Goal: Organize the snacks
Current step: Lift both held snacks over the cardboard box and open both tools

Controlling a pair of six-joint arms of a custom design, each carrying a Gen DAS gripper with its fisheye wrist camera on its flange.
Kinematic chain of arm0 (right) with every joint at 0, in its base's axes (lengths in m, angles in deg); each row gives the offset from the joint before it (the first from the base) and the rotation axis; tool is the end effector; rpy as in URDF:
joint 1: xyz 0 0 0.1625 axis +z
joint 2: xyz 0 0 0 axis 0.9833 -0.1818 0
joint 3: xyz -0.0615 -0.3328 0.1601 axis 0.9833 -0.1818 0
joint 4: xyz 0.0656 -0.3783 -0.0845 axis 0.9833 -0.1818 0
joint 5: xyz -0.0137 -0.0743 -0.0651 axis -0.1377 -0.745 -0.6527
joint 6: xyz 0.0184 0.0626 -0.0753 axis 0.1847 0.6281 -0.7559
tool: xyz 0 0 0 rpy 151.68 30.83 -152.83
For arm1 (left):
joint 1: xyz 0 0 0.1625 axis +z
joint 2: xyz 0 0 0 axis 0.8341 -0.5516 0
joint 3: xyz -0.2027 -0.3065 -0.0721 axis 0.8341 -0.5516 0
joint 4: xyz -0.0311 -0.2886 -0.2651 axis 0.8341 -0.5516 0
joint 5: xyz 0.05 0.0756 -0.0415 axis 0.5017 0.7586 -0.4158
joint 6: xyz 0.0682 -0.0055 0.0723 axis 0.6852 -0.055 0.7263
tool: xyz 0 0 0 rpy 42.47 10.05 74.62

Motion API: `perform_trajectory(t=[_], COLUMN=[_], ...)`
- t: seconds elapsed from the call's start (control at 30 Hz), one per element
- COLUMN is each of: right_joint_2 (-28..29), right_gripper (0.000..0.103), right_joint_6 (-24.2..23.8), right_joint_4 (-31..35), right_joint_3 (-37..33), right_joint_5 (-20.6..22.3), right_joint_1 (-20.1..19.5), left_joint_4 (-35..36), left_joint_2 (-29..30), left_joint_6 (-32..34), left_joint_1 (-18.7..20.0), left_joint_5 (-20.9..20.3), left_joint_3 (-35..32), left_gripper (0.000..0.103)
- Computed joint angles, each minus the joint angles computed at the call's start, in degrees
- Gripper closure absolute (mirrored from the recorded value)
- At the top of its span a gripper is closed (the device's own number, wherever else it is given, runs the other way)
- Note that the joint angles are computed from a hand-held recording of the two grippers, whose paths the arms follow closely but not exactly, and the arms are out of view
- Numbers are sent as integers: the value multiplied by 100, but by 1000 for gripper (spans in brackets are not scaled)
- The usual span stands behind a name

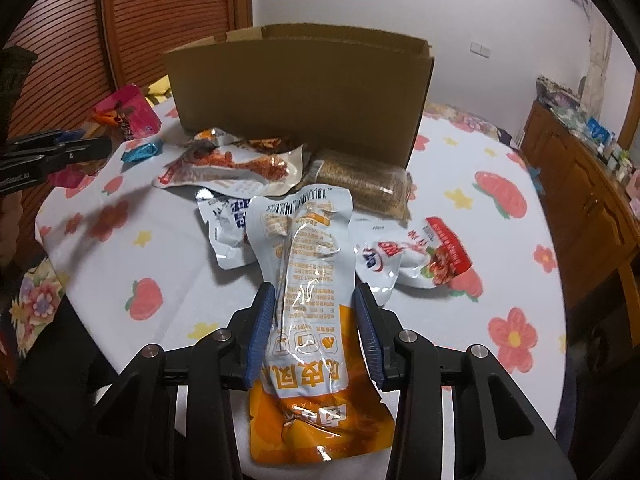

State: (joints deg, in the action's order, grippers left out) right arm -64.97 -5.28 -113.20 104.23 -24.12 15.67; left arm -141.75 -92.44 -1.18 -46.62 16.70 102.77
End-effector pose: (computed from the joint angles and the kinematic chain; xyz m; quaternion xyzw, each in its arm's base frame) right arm 0.1309 -0.3476 0.2200 0.4099 -0.8512 0.1904 0.2668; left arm -0.2880 -0.2670 0.1313 0.1804 0.8590 -0.3755 0.2977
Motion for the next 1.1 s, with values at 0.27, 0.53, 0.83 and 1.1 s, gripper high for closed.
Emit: perform_trajectory(t=[0.27,0.53,0.83,1.1], right_joint_2=[-226,-414,-2,791], right_gripper=[63,63,63,63], right_joint_6=[-18,43,122,250], right_joint_4=[91,258,345,349], right_joint_3=[-36,-227,-936,-1823], right_joint_5=[37,171,254,324], right_joint_1=[82,245,753,1087], left_joint_4=[-22,-149,-858,-1742], left_joint_2=[55,207,483,1001], left_joint_6=[131,459,1525,2826], left_joint_1=[-31,16,339,904], left_joint_5=[133,338,636,789], left_joint_3=[-164,-460,-966,-1629], left_gripper=[68,68,68,68])
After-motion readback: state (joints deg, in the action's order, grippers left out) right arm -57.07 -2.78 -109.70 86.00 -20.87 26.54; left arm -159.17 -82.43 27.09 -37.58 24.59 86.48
